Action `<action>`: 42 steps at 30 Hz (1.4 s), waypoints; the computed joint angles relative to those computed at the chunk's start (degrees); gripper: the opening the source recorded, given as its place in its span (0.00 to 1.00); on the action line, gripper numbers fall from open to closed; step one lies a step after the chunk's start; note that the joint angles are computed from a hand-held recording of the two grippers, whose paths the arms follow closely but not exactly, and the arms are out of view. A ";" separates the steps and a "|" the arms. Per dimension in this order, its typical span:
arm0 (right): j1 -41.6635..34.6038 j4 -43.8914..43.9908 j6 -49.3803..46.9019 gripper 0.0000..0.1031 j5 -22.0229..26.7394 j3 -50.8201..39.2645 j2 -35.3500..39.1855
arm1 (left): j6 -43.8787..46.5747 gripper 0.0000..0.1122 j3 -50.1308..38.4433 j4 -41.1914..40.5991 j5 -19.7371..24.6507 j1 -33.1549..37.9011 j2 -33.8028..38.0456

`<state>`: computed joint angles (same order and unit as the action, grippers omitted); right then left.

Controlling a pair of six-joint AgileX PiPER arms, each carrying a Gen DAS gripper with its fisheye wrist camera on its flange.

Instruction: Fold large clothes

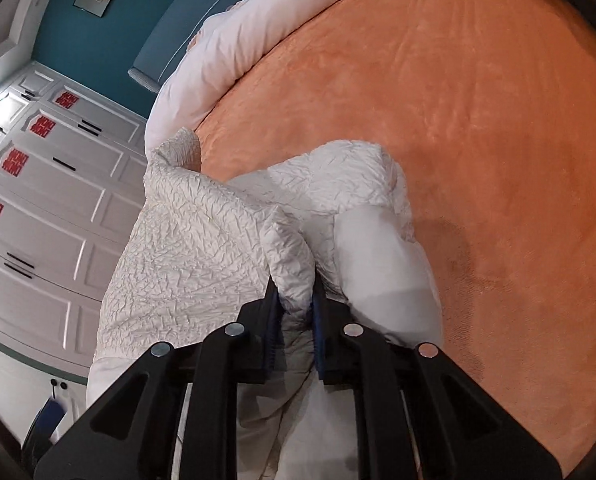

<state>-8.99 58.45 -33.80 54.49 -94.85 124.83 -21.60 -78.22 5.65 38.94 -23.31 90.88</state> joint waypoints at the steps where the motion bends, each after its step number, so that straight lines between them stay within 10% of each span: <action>1: -0.11 -1.17 0.90 0.12 0.60 -1.17 0.32 | 1.36 0.42 -2.11 -3.30 0.57 1.90 3.20; 13: 3.69 -13.87 9.94 0.16 -3.35 -1.20 -17.68 | -12.89 0.46 -3.55 12.57 -0.24 -2.41 10.74; 23: 14.90 -37.32 33.96 0.00 -7.64 -13.72 -3.89 | -7.59 0.45 -8.67 6.71 2.21 -0.34 7.15; 34: 10.49 -23.45 16.85 0.00 -18.46 -2.70 -0.27 | -1.65 0.49 -26.63 -3.56 8.58 7.57 24.21; 42: 10.06 -3.41 -4.53 0.00 -25.45 2.80 1.28 | -14.87 0.65 -11.82 11.35 -9.04 4.48 22.66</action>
